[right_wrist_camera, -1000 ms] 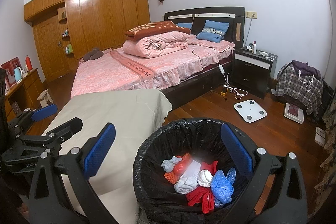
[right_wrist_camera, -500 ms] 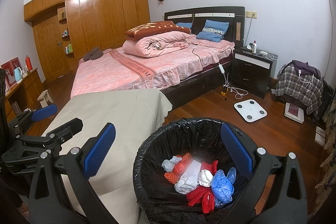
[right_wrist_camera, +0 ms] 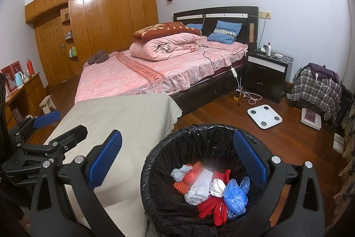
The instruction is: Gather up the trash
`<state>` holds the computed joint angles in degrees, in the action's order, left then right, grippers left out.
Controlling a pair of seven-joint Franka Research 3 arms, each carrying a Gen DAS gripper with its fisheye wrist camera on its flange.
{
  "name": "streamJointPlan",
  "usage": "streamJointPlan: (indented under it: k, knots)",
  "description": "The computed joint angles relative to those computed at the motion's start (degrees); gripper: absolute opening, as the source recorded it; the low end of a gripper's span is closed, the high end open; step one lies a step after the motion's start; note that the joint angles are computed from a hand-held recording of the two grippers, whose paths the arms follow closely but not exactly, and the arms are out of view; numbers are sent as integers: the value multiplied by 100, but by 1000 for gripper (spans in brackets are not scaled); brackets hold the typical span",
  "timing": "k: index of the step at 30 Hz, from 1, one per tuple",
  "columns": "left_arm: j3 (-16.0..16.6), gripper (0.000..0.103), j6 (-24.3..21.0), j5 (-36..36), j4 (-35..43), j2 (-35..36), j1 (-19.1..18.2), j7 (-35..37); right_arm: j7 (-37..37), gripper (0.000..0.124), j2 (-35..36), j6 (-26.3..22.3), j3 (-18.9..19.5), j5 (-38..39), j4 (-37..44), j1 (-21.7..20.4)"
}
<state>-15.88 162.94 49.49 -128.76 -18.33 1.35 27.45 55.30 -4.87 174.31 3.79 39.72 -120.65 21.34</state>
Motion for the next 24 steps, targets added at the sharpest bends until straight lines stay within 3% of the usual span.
streamJointPlan:
  k: [24]
  knots:
    - [8, 97, -28, -53, 8, -1, -23, 57, 67, 98, 12, -14, 1, -65, 16, -4]
